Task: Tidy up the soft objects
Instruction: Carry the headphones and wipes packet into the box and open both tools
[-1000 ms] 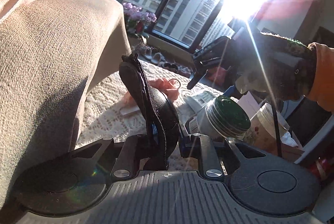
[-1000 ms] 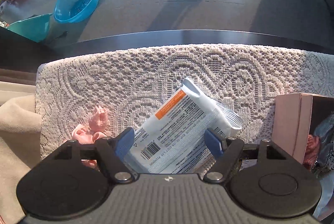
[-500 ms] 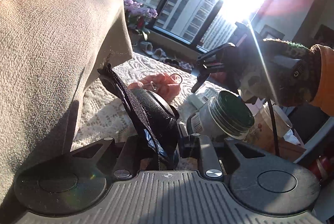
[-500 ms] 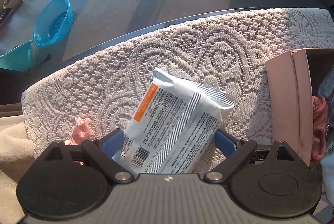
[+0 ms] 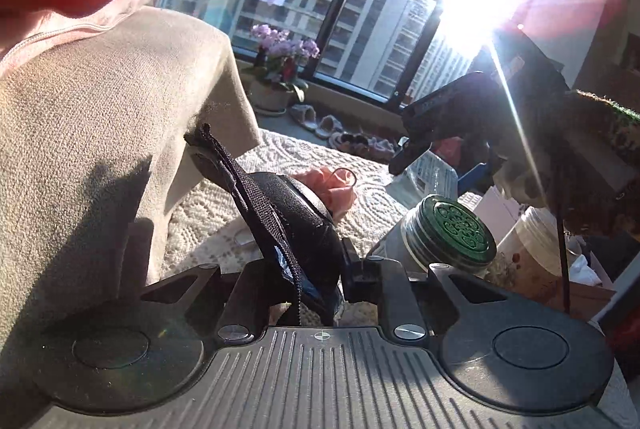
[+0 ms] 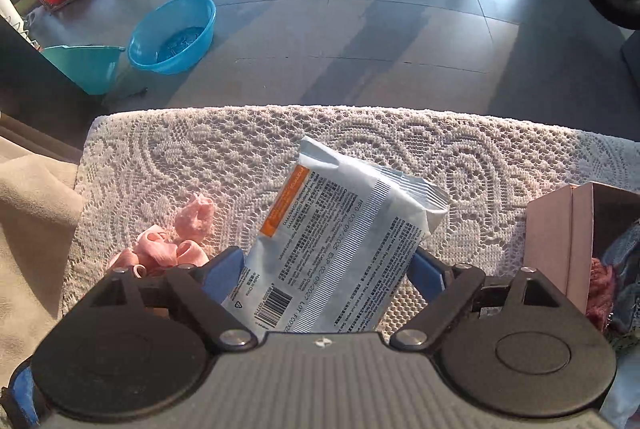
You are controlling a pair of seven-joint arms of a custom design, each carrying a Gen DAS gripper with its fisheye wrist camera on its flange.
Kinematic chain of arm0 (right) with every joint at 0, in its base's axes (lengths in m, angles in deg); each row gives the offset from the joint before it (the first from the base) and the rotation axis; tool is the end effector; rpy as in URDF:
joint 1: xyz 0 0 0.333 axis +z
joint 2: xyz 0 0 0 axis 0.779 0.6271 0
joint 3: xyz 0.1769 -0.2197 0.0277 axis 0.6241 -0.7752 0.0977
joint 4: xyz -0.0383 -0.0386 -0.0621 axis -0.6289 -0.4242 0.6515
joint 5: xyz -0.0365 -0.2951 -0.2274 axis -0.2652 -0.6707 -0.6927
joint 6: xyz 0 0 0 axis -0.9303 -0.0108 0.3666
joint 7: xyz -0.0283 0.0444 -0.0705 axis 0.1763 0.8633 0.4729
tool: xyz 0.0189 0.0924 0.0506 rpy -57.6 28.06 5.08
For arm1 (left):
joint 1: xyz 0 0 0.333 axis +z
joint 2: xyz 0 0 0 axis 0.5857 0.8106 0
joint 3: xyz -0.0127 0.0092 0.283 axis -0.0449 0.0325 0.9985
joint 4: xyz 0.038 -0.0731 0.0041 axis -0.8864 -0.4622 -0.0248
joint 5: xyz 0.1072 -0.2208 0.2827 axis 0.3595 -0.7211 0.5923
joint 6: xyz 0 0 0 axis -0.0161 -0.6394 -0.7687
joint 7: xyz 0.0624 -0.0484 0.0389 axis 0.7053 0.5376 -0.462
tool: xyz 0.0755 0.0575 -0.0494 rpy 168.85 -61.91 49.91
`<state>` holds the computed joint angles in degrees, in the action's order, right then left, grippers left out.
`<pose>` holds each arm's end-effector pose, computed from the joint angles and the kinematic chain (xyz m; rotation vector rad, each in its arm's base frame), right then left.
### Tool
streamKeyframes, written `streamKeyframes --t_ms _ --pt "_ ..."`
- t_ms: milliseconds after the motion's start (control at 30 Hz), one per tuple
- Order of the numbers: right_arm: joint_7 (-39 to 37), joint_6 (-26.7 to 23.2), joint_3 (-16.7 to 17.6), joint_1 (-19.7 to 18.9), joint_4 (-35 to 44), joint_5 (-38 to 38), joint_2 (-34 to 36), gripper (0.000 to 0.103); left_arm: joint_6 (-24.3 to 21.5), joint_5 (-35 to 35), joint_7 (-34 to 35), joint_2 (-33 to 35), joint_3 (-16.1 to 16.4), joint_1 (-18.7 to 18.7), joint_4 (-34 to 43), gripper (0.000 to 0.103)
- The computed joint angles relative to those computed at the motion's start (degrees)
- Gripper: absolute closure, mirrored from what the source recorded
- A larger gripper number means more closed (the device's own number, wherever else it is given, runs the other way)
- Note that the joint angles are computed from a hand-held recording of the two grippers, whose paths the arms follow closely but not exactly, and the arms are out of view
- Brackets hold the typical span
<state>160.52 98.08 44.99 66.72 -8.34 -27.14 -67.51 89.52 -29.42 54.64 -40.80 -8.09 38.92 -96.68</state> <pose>0.6119 0.2195 0.5320 -2.4341 1.4326 -0.1336 0.3211 -0.2334 0.4736 -2.0256 1.0357 -1.0020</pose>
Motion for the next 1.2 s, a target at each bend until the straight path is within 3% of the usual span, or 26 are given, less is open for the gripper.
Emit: streamKeyframes --t_ms 167,267,467,700,867,1067,1200 --pt "-8.0 2.1 0.4 -4.1 1.3 8.0 -1.5 0.015 -5.8 1.3 1.6 -1.7 -1.4 -0.7 3.3 0.084" --pt "-13.6 -0.6 0.4 -6.6 0.4 14.9 -5.0 0.015 -9.2 2.5 3.9 0.4 -1.5 -0.7 7.4 0.084" --pt "-25.3 -4.5 -3.2 -10.4 -7.6 23.8 -14.9 0.015 -15.1 7.1 5.8 6.2 -3.3 -1.2 16.3 0.084" --pt "-34.6 -7.1 -8.4 -13.9 -10.5 27.5 -19.3 0.015 -16.6 14.6 6.0 17.1 -3.9 -2.8 26.7 0.084" --pt "-43.6 -4.7 -10.7 -16.3 -12.2 29.9 -20.6 0.015 -12.7 21.0 4.2 26.7 -3.0 -3.7 33.8 0.084" --pt "-54.3 -1.6 -13.3 -19.4 -13.6 33.7 -21.1 0.015 -3.0 30.7 2.3 44.3 -0.8 -6.5 46.5 0.084" --pt "-57.4 1.5 -13.9 -21.2 -13.0 36.2 -19.2 0.015 5.2 41.1 -1.1 58.7 2.8 -10.1 58.8 0.083"
